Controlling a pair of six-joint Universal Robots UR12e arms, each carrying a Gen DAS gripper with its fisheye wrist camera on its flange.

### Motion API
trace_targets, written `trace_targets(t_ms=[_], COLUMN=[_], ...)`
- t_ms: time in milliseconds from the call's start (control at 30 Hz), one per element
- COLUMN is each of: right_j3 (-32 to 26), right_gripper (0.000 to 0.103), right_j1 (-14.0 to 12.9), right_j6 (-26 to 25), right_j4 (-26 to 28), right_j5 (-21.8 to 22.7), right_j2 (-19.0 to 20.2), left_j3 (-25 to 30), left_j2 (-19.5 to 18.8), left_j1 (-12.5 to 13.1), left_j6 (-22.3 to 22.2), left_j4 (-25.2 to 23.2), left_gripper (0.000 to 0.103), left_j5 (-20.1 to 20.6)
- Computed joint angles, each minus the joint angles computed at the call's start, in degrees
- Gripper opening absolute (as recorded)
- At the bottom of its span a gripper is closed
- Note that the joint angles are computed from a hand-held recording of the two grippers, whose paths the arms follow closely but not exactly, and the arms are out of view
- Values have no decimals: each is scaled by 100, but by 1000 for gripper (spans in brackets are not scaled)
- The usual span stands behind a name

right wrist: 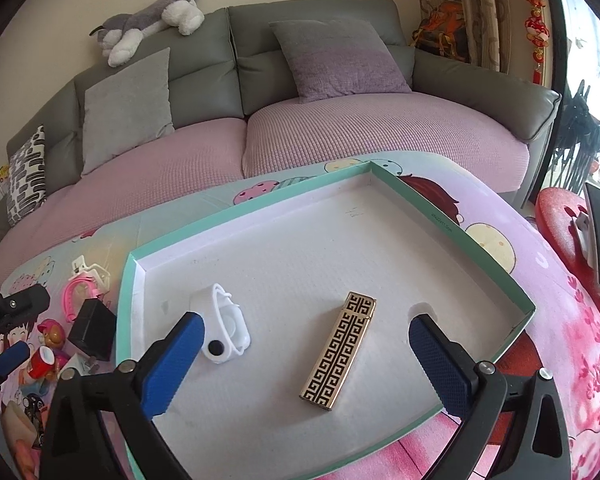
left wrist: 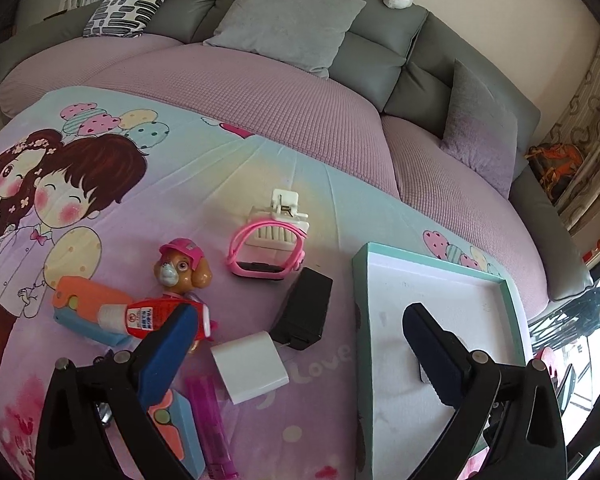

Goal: Organize rigid objects
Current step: 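Open both tools to release the watch band and lighter in the tray, then move both tools back to the objects and grasp the black toy car with the left tool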

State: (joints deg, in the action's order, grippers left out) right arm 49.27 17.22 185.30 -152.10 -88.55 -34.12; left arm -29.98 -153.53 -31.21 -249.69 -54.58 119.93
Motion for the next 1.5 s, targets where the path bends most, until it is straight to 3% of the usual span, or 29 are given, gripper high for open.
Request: trace_targets(t_ms=[200, 367, 467, 700, 867, 1100, 1200, 1500], right_j3=[92, 114, 121, 114, 153, 181, 201, 206], right_gripper=[103, 103, 103, 103, 103, 103, 103, 103], right_j1=[3, 56, 75, 164, 260, 365, 424, 516], right_j6=[152, -69, -191, -735, -1097, -1593, -1850, -2165], right_j4=[-396, -411, -300, 166, 377, 923, 1128, 1555], right_j5=[462, 742, 1206, 2271, 2504, 2726, 2706, 2344], right_j2=[-30, -56, -83, -116, -139, -168, -177, -161], left_j3=[-783, -1212, -1353, -1424, -1657, -2039, -2301, -2732], left_j2=[463, 783, 913, 1068, 1210, 1383, 1505, 1622], left_j1=[-65, -119, -142, -131, -100, -58, -19, 45], left_j6=[-388, -922, -1167, -1527, -1827, -2071, -2175, -1883], left_j4=[0, -562, -929, -1879, -2252, -2368, -2127, -1182], left_gripper=[102, 102, 102, 102, 102, 102, 102, 102], left_j5=[692, 1227, 1347, 1030, 634, 90, -119, -428])
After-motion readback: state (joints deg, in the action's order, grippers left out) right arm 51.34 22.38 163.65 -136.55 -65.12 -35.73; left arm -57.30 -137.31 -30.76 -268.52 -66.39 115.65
